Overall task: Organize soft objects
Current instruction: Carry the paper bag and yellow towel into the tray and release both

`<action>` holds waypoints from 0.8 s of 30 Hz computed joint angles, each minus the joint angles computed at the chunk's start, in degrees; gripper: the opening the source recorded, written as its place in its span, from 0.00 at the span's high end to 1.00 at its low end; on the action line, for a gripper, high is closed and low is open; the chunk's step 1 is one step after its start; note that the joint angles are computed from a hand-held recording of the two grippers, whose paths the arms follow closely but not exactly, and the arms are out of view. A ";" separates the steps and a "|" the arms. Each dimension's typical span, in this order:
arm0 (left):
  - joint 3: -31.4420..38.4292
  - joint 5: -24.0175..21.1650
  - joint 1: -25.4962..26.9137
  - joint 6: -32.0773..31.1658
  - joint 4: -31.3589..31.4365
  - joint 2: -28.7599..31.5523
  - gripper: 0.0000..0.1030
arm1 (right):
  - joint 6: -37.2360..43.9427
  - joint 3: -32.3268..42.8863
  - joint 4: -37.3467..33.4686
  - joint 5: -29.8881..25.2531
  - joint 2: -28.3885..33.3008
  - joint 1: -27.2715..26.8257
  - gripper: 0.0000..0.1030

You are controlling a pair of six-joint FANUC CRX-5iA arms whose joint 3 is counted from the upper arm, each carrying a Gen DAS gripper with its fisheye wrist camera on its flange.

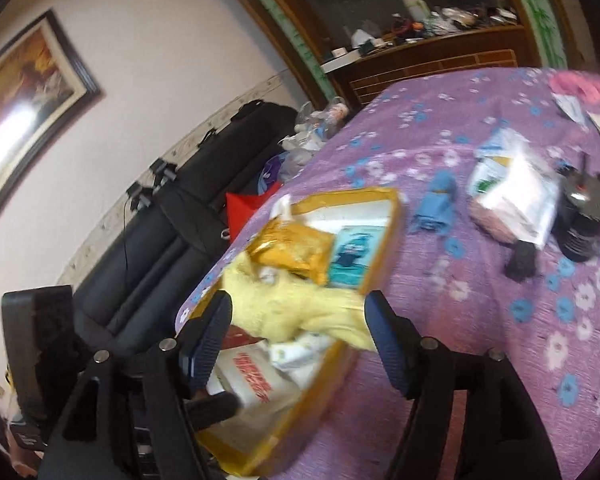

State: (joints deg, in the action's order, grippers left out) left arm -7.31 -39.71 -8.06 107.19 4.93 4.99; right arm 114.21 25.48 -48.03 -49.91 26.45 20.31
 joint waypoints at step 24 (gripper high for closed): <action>21.64 -2.61 -2.55 1.84 -1.53 14.47 0.28 | -9.36 4.93 -0.20 -1.40 6.02 -7.39 0.34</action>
